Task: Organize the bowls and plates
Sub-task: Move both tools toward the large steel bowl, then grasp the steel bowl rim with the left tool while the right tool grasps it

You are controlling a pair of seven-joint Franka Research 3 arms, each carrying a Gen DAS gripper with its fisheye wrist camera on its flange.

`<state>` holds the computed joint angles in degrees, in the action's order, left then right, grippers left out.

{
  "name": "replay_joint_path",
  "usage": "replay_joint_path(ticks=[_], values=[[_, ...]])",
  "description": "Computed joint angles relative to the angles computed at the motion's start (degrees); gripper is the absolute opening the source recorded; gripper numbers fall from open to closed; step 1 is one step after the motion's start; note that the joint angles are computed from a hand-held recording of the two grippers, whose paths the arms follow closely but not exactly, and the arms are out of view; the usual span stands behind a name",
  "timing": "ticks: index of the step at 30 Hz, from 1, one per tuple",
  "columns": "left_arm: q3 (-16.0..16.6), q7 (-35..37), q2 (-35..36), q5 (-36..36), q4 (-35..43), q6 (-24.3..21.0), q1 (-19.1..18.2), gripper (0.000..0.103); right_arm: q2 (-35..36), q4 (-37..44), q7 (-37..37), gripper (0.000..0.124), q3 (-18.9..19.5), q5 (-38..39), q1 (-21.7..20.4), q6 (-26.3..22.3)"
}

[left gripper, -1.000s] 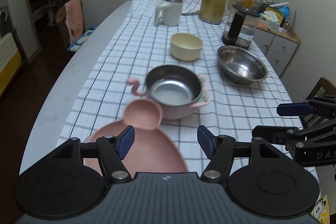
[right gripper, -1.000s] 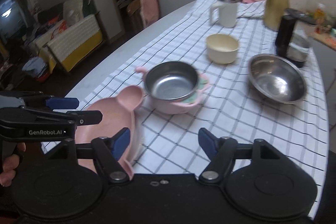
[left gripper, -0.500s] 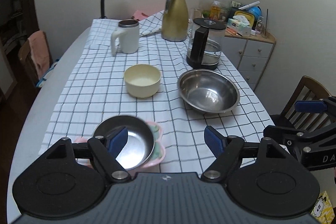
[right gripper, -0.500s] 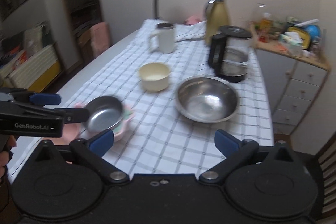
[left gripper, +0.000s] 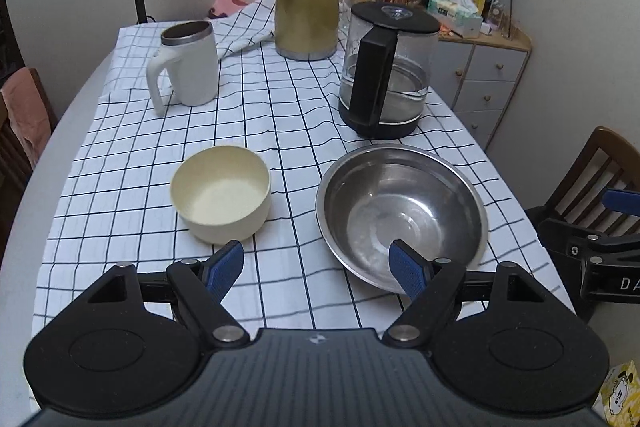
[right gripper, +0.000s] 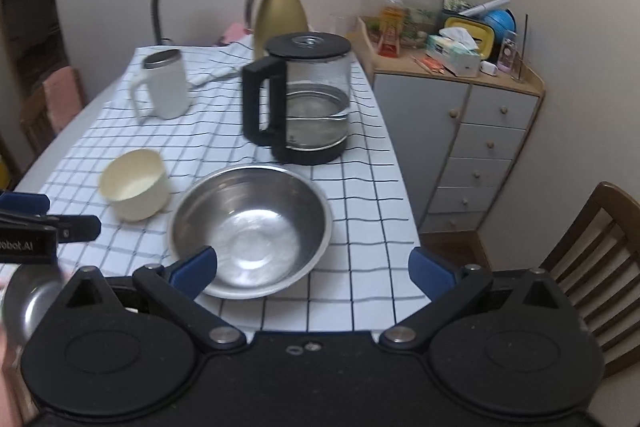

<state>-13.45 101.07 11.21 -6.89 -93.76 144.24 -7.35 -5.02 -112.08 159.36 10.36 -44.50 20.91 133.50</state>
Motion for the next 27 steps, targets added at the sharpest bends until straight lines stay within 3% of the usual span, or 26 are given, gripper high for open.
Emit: replay_joint_path(ticks=[10,18,27], values=[[0.48,-6.86,18.36,7.41,22.67,-12.46,-3.53,0.08,9.55,7.05,-0.93,0.092,-4.39,3.97,0.24,-1.2],[1.48,-9.53,27.82,11.48,35.17,-18.14,-6.03,0.079,15.19,10.35,-3.98,0.063,-7.99,12.62,0.88,-0.55],[1.33,-9.03,33.58,11.18,44.32,-23.64,-6.75,0.036,17.81,12.07,-6.5,0.034,-9.81,18.12,1.45,0.76]])
